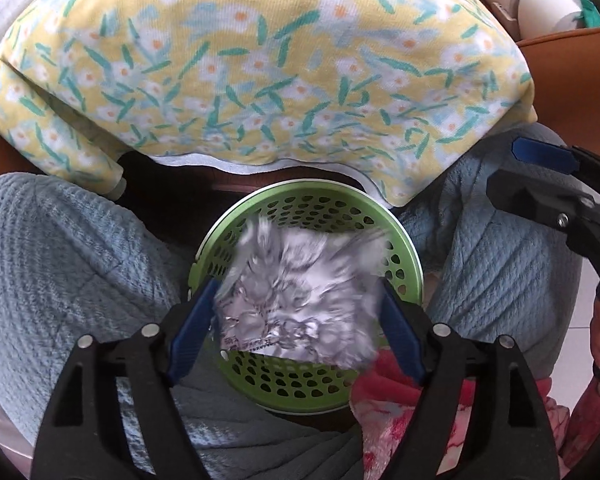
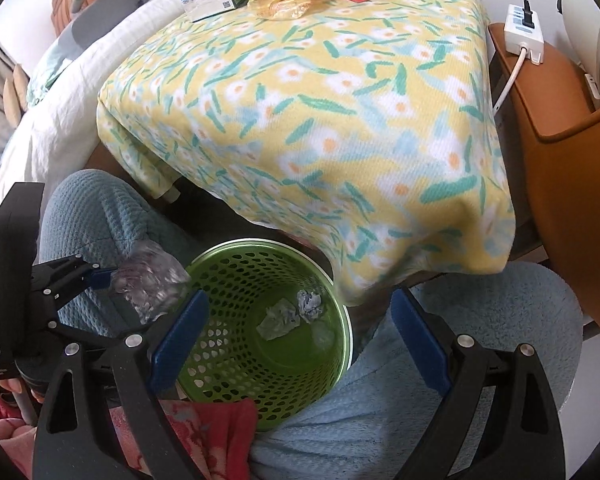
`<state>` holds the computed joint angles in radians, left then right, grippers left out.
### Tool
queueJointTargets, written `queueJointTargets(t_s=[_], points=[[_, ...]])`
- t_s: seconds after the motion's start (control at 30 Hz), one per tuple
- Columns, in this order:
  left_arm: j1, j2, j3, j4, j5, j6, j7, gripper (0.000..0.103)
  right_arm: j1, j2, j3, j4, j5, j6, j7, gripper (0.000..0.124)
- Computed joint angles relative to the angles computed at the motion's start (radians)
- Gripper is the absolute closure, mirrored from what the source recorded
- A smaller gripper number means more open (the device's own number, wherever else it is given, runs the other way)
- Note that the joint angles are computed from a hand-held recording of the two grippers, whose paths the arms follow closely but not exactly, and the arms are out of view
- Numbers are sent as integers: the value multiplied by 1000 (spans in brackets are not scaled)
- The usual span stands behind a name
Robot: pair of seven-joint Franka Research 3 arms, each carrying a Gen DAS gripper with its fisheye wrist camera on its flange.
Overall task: Collect trash
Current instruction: 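Release the silver blister pack into the green basket with the left gripper, then grasp the small yellow candy wrapper with the right gripper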
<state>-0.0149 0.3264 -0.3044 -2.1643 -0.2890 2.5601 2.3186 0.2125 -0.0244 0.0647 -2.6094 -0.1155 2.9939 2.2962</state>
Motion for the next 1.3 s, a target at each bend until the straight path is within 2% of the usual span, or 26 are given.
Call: queueJointTargets(t_s=[0.03,0.17,0.57,0.7,0.87,1.03,1.1,1.13,1.2,1.3], points=[[1,-2,-2,-2,-4,5,0,19,0,3,1,3,-8,0,9,32],[9,-8,-15,-7,-33,21,28,19,3,8,-2,6,-10,0,17,32],[33,-47,-4,-11,-112,86,42,19,2,2,-3,3,-37,2,46,32],[33,-60,1,-10,-124,101,38,19,-15,-40,9,-4,-117,5,115,32],[46,-79,-10,16,-192,119,87,19,-97,-111,72,-6,-202,47,152,32],[37,-58,-16,92,-242,159,112,19,-215,-96,140,96,-372,2,244,29],[31,-34,-22,137,-240,184,105,19,-222,-71,128,150,-452,-18,283,28],[29,-24,-25,157,-234,188,96,14,-218,-51,113,180,-470,-17,283,28],[28,1,-33,199,-221,206,77,8,-204,4,78,246,-469,-13,269,28],[32,40,-55,254,-202,238,59,8,-183,96,32,341,-422,1,219,28]])
